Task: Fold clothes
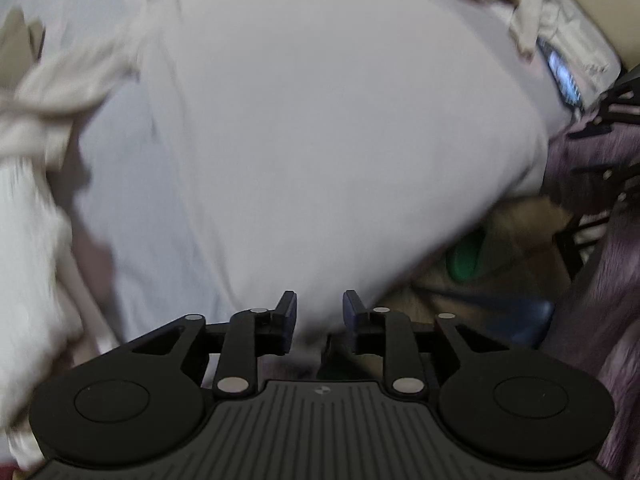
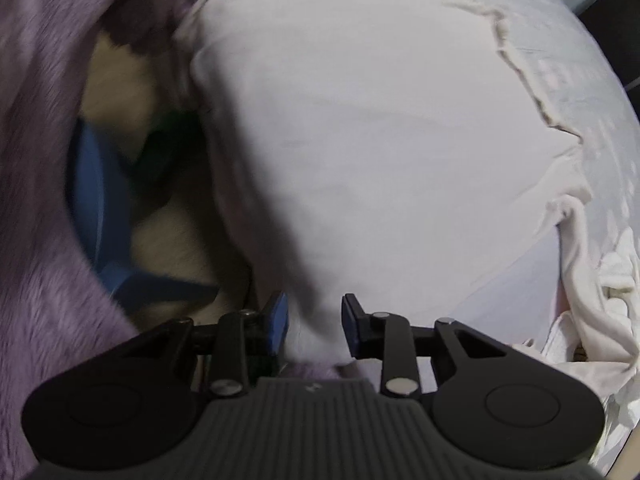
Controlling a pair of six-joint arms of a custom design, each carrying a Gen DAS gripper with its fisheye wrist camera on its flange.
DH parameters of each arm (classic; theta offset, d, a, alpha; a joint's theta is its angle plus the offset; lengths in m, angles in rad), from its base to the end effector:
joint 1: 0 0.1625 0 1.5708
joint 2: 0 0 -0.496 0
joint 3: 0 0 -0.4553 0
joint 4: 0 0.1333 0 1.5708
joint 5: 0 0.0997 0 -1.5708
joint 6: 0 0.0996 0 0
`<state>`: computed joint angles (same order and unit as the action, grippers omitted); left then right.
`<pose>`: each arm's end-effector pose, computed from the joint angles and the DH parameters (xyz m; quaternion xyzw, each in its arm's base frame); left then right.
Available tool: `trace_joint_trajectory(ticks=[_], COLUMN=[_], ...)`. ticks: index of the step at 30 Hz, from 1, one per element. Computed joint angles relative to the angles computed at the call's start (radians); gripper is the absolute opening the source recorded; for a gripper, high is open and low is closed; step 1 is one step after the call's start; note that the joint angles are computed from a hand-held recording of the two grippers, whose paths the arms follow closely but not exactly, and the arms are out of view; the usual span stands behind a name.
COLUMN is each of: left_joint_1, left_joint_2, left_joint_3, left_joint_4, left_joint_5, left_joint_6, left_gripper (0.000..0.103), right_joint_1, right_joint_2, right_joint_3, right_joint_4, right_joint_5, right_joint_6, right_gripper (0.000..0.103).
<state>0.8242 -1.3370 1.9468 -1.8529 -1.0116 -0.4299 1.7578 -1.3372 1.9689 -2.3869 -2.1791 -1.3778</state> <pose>-0.2405 -0.5341 0.2722 0.1940 0.9293 -0.0207 0.3135 0.1857 -0.5707 0.3141 0.6502 -0.6932 -0.0945 0.2962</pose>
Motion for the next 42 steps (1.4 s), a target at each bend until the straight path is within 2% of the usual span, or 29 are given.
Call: trace_joint_trajectory(ticks=[5, 8, 11, 14, 17, 19, 21, 24, 28, 35, 40, 42], left_joint_1=[0.015, 0.033, 0.059, 0.080, 0.098, 0.112, 0.120, 0.141, 0.178, 0.247, 0.287, 0.297], left_joint_2=[0.035, 0.047, 0.062, 0.084, 0.131, 0.163, 0.195, 0.250, 0.330, 0.463, 0.537, 0.558], left_joint_3=[-0.036, -0.061, -0.090, -0.094, -0.126, -0.152, -0.177, -0.218, -0.293, -0.451, -0.551, -0.571], left_joint_4=[-0.101, -0.150, -0.219, -0.340, -0.423, -0.461, -0.488, -0.557, -0.618, -0.613, -0.572, -0.599], left_joint_5=[0.062, 0.110, 0.150, 0.187, 0.200, 0.201, 0.206, 0.212, 0.211, 0.219, 0.226, 0.220], left_joint_6=[0.074, 0.106, 0.142, 0.195, 0.242, 0.275, 0.304, 0.388, 0.458, 0.482, 0.460, 0.469], left_gripper=[0.025, 0.025, 0.025, 0.025, 0.025, 0.023, 0.023, 0.023, 0.023, 0.023, 0.023, 0.023], right_joint_1=[0.006, 0.007, -0.008, -0.024, -0.038, -0.046, -0.047, -0.047, -0.041, -0.038, -0.047, -0.056], right_joint_2=[0.027, 0.049, 0.079, 0.122, 0.175, 0.213, 0.260, 0.323, 0.421, 0.603, 0.709, 0.732], right_joint_3=[-0.012, -0.064, -0.134, -0.203, -0.294, -0.338, -0.360, -0.404, -0.493, -0.650, -0.773, -0.803], right_joint_4=[-0.070, -0.099, -0.193, -0.277, -0.267, -0.256, -0.270, -0.269, -0.245, -0.284, -0.242, -0.231], right_joint_5=[0.008, 0.016, 0.038, 0.074, 0.130, 0.165, 0.194, 0.227, 0.250, 0.253, 0.179, 0.192], right_joint_6=[0.042, 0.094, 0.120, 0.162, 0.268, 0.352, 0.409, 0.451, 0.449, 0.350, 0.356, 0.365], right_gripper=[0.037, 0.037, 0.037, 0.037, 0.034, 0.024, 0.023, 0.023, 0.023, 0.023, 0.023, 0.023])
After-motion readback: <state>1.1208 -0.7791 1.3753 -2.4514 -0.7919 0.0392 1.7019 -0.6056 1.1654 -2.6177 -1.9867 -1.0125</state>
